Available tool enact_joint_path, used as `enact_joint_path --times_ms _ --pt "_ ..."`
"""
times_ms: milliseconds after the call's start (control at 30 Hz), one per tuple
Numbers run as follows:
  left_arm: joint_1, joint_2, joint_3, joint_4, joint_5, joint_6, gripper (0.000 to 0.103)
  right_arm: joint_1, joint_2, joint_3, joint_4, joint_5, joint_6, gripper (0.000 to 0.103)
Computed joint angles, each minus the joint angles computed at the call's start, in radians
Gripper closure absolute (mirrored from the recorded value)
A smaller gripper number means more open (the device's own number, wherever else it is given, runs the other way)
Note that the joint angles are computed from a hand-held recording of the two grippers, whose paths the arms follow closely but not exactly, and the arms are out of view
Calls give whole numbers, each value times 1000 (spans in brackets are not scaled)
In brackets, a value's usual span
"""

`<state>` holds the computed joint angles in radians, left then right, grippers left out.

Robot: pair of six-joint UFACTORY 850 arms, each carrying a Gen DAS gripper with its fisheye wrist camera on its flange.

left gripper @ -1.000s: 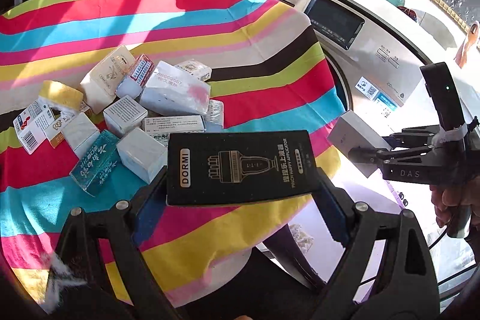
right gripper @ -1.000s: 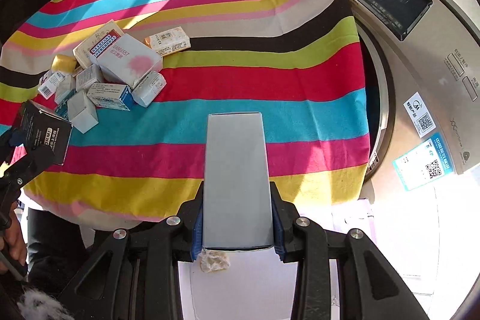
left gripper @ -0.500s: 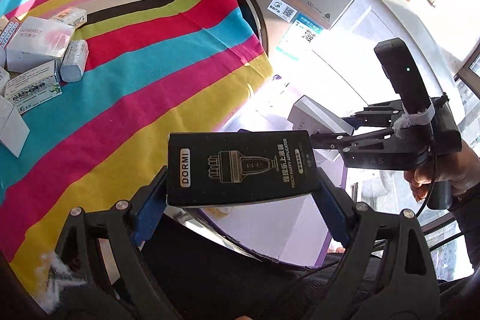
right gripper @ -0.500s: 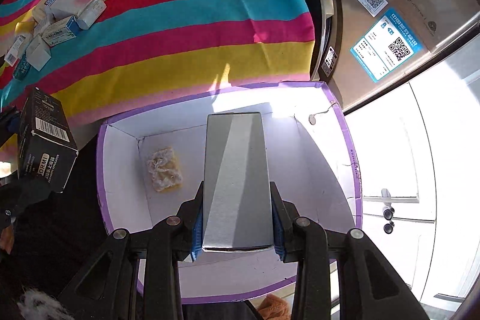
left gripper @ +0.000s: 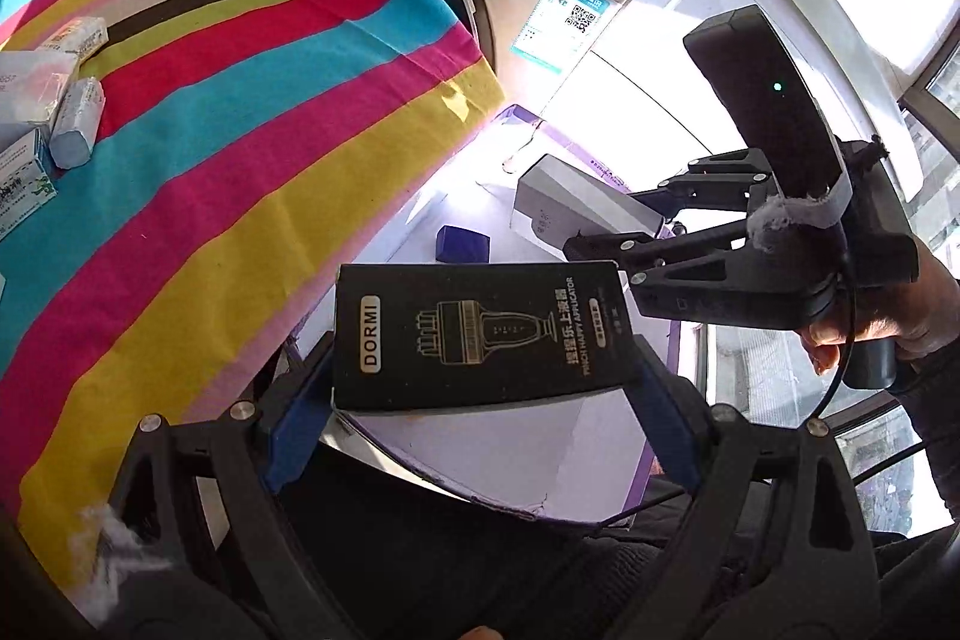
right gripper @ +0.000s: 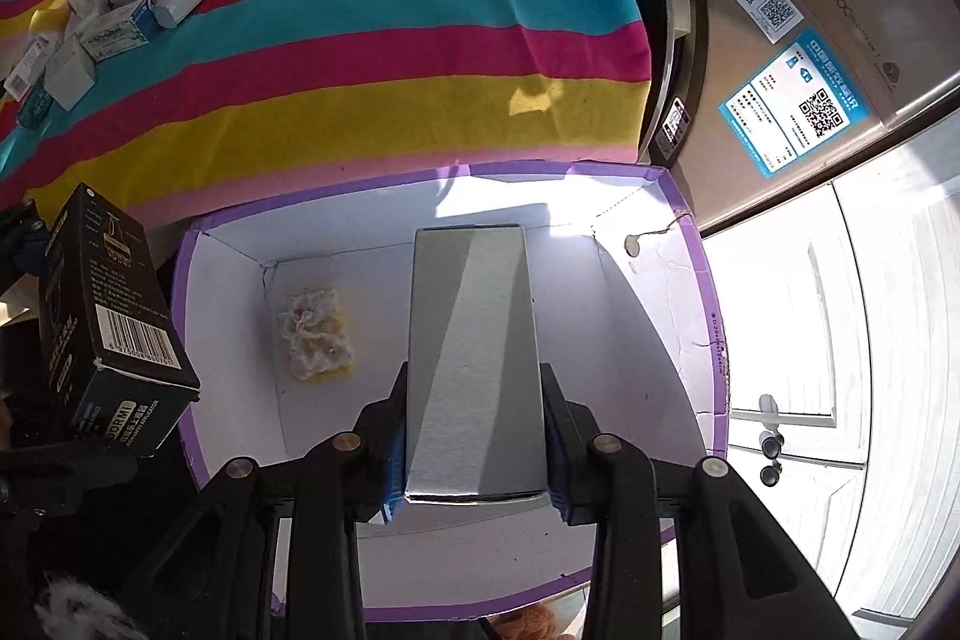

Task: Organize objects
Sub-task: 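Carry both boxes to the white bin while both tools open to release them, then move both tools back over the pile on the table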

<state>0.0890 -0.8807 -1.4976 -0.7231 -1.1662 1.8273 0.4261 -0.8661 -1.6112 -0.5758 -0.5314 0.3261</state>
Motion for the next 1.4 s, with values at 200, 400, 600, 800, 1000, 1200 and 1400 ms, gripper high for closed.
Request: enact_joint_path --times_ms 200,400,600,800,1000,1200,1400 --pt "-16 6 19 42 17 -19 7 -2 -5 -6 -11 5 11 52" --pt "14 -11 -22 -18 5 -41 7 8 -7 -16 37 51 -24 46" --pt "99 -24 -68 -255 29 41 7 45 -27 -66 89 111 -77 44" --pt "207 -106 -225 -414 183 -48 7 94 -108 -206 259 89 -246 42" --pt "292 -219 -400 -477 411 -244 7 149 -183 -324 354 46 -391 41" --pt "349 -228 -361 -733 612 -86 7 192 -225 -385 369 18 -417 39" --pt "378 -294 -432 -796 628 -75 7 227 -264 -445 328 -25 -416 39"
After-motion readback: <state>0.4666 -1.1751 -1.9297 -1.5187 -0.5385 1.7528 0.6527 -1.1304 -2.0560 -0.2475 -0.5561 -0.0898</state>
